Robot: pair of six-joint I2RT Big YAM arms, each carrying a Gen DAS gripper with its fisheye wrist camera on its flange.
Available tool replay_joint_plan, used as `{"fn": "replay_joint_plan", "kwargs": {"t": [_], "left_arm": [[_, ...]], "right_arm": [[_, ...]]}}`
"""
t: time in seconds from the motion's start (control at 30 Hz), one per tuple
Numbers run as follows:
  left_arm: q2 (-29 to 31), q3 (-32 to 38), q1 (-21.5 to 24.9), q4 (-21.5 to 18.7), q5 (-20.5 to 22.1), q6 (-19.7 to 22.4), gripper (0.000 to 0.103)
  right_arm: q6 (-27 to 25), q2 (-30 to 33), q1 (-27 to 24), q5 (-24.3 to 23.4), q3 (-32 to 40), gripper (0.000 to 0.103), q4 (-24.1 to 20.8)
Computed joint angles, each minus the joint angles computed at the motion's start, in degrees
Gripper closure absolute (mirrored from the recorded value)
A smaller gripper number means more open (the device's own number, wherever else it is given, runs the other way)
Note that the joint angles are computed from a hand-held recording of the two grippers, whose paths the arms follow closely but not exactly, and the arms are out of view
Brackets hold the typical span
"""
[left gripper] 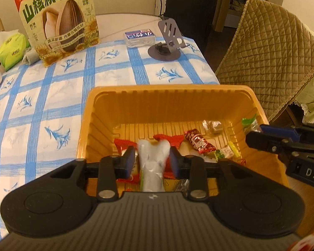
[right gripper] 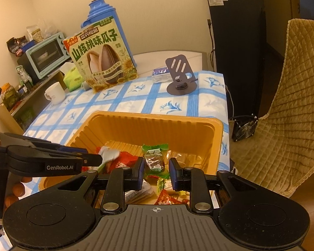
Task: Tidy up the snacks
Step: 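Lower both tools into the basket and open them to drop the candies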
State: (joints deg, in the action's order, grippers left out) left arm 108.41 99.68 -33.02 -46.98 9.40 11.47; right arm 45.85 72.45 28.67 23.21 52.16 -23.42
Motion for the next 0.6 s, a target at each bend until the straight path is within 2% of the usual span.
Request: {"fn": "replay_joint_plan", "kwargs": {"t": [0.6], "left_arm": [[-0.18,0.6,0.58,0.47,-0.13,0.78,0.063]], "right_arm": [[-2.72,2.63,-2.74,-3.33,1.07,0.077,2.52]]}}
